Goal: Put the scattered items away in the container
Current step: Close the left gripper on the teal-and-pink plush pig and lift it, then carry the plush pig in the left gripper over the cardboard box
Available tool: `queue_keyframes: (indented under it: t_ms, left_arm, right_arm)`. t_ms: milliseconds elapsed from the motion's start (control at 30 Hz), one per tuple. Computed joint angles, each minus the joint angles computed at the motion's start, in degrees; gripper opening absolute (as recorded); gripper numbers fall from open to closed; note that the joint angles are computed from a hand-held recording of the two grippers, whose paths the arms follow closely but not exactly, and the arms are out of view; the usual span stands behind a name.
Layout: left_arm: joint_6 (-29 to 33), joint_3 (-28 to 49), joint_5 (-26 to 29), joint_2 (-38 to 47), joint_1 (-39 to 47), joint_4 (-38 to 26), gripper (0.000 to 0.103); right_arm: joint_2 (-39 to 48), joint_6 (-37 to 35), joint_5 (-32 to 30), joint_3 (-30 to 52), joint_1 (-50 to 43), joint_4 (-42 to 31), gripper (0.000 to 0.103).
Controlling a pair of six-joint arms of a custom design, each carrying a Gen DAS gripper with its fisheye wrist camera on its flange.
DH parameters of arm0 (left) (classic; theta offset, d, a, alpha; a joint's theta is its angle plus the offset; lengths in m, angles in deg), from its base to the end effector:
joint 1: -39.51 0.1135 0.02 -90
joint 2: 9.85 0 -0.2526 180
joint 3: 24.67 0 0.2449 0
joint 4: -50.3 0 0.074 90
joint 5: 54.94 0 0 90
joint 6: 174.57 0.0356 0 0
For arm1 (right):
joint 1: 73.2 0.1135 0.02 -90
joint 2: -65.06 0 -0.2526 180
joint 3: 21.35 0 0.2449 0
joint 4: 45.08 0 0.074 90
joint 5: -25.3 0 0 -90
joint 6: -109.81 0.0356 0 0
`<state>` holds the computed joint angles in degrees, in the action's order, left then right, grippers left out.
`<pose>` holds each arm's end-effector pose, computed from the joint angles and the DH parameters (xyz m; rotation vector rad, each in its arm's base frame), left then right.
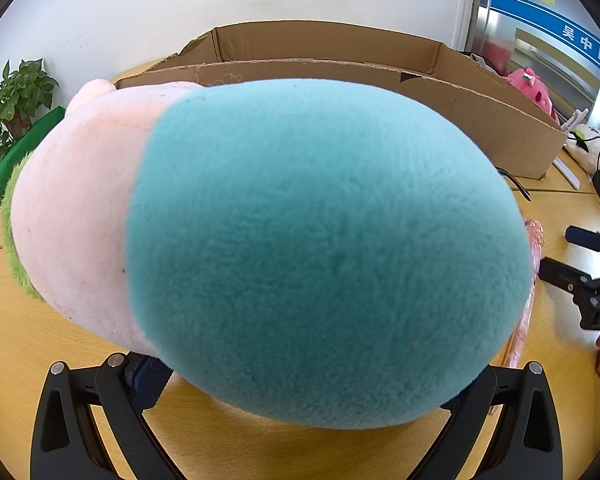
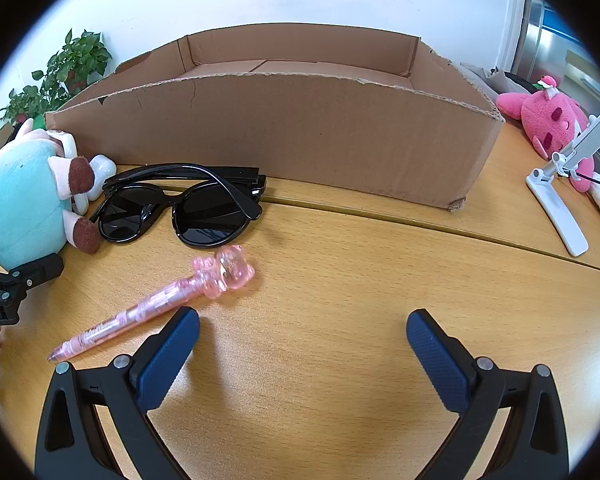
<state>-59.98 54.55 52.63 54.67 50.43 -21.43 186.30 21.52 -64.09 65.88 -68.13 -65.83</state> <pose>0.2052 0.0287 0.3131 0.4112 2.4695 -0.1424 0.4157 0.0365 0.1030 -0.0698 2.5258 0.0340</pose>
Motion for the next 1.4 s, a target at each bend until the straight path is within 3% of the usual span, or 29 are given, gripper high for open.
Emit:
queue_keyframes:
  t_ms: [100, 233, 300, 367, 400, 500, 633, 833, 933, 1133, 1400]
  left_arm:
    - [-3.9, 0.0, -2.7, 0.1, -3.2, 1.3, 0.103]
    - [-2.3, -1.1, -1.5, -2.5, -1.2, -0.7, 0.103]
    - [-0.3, -2.1, -0.1, -4.8, 1.8, -2.6, 0.103]
    - [3.3, -2.8, 2.1, -7.0, 5.8, -5.2, 0.103]
    - [5.3, -2.9, 3.7, -7.9, 8.5, -6.7, 0.103]
    - [9.8, -2.4, 9.6, -10.4, 16.8, -9.2, 0.103]
    - [18.3, 0.8, 18.6, -7.9, 27.4, -13.1, 0.103]
    - [14.2, 7.0, 22.5, -1.1, 25.5, -11.7, 0.103]
    - [16.3, 10.2, 27.8, 2.0, 28.7, -15.7, 0.103]
    - [25.9, 9.2, 28.5, 5.1, 31.2, -21.5, 0.103]
    - [30.6, 9.1, 30.9, 7.4, 32.3, -27.8, 0.103]
  right_arm:
    - [-0.9, -0.3, -0.2, -1.3, -0.5, 0.4, 0.103]
    - [0.3, -0.5, -0.3, 0.1, -0.6, 0.0, 0.103]
    - [-0.6, -0.6, -0.5, -2.1, -0.7, 3.4, 0.103]
    - [-8.4, 2.1, 1.6, -7.2, 2.2, -3.6, 0.103]
    - [-9.8, 0.8, 0.3, -9.0, 2.4, -0.3, 0.103]
    - [-7.4, 2.5, 1.8, -6.8, 2.9, -0.6, 0.103]
    - [-8.0, 2.3, 1.6, -7.5, 2.6, -0.5, 0.103]
    - [-11.2, 0.8, 0.3, -10.3, 0.7, -0.3, 0.103]
    - [-15.4, -0.7, -0.6, -11.8, -1.2, -3.5, 0.103]
    - [-18.5, -4.4, -3.4, -13.1, -5.6, -5.5, 0.103]
    - [-18.3, -4.7, -3.7, -11.7, -6.1, -6.7, 0.103]
